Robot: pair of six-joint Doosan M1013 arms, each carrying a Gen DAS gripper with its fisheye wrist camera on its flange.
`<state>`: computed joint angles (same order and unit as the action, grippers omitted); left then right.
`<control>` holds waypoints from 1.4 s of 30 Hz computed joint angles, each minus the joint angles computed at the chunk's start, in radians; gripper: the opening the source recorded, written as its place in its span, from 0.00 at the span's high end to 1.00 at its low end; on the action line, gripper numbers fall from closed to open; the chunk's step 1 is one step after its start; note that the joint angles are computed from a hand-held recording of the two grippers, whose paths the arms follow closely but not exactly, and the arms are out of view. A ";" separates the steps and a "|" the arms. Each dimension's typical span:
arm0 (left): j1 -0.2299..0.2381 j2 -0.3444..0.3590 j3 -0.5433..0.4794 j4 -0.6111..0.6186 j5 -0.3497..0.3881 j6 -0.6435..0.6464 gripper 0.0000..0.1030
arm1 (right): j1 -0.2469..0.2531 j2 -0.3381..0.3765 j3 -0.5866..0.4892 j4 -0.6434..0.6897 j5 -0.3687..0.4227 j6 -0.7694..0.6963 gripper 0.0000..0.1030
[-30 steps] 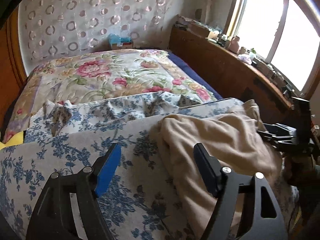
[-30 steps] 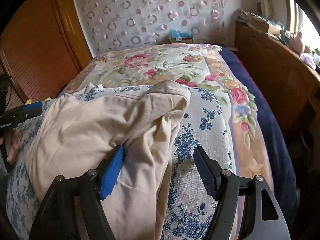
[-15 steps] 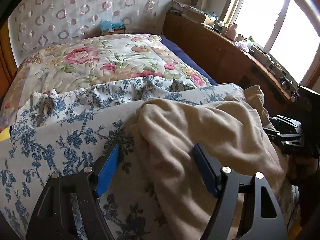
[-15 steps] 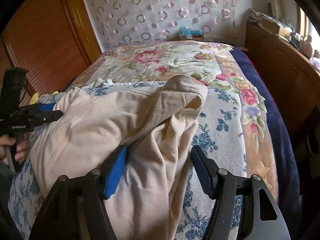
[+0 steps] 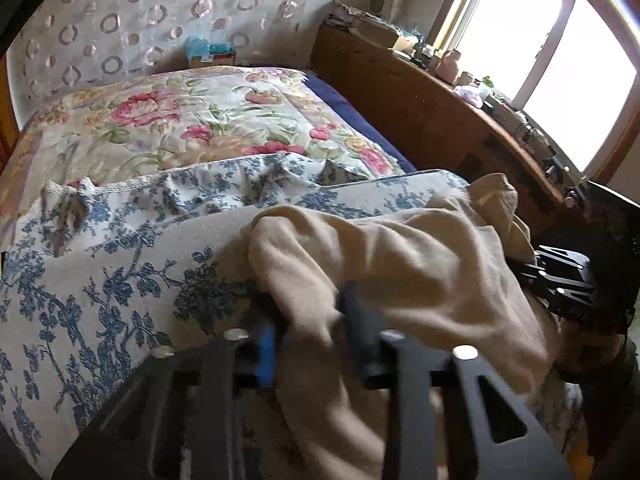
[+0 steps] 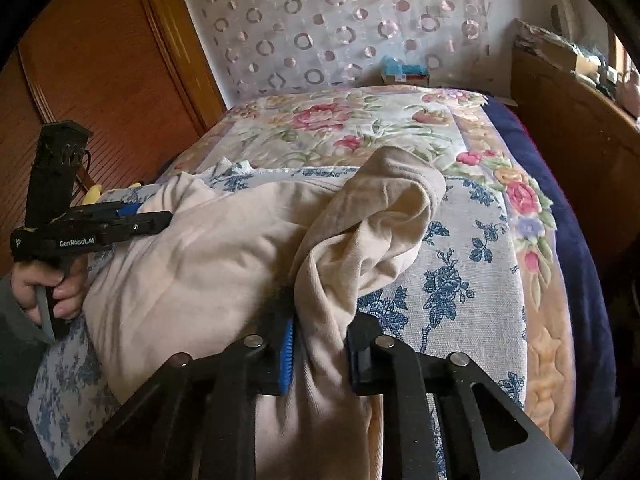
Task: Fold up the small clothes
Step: 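Lift the folded bundle with both grippers and carry it toward the yellow plush toy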
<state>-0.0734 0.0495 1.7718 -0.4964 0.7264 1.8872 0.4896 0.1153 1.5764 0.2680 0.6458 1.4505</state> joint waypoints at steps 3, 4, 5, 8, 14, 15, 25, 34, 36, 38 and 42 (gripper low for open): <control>0.012 -0.022 0.017 -0.094 -0.009 0.078 0.87 | 0.007 -0.016 0.020 -0.002 -0.043 0.002 0.84; 0.015 -0.032 0.021 -0.122 -0.010 0.098 0.87 | 0.010 -0.024 0.030 -0.004 -0.061 0.005 0.84; 0.018 -0.046 0.027 -0.155 -0.015 0.120 0.87 | 0.013 -0.031 0.037 -0.019 -0.078 0.018 0.84; 0.019 -0.091 0.044 -0.190 -0.058 0.139 0.88 | 0.022 -0.054 0.057 -0.027 -0.132 0.016 0.85; 0.022 -0.193 0.076 -0.149 -0.153 0.116 0.88 | 0.053 -0.079 0.062 -0.037 -0.205 -0.033 0.85; 0.025 -0.208 0.083 -0.131 -0.168 0.105 0.88 | 0.057 -0.079 0.060 -0.031 -0.210 -0.047 0.85; 0.139 -0.329 0.155 0.052 -0.232 -0.027 0.88 | 0.118 0.017 -0.068 0.138 -0.191 -0.359 0.85; 0.273 -0.394 0.233 0.217 -0.259 -0.186 0.88 | 0.182 0.199 -0.301 0.225 -0.040 -0.566 0.85; 0.303 -0.402 0.256 0.234 -0.267 -0.220 0.88 | 0.190 0.241 -0.361 0.225 0.002 -0.605 0.85; 0.327 -0.411 0.283 0.278 -0.278 -0.283 0.88 | 0.207 0.292 -0.436 0.204 0.053 -0.623 0.85; 0.372 -0.420 0.331 0.310 -0.295 -0.367 0.88 | 0.233 0.429 -0.659 0.116 0.198 -0.623 0.85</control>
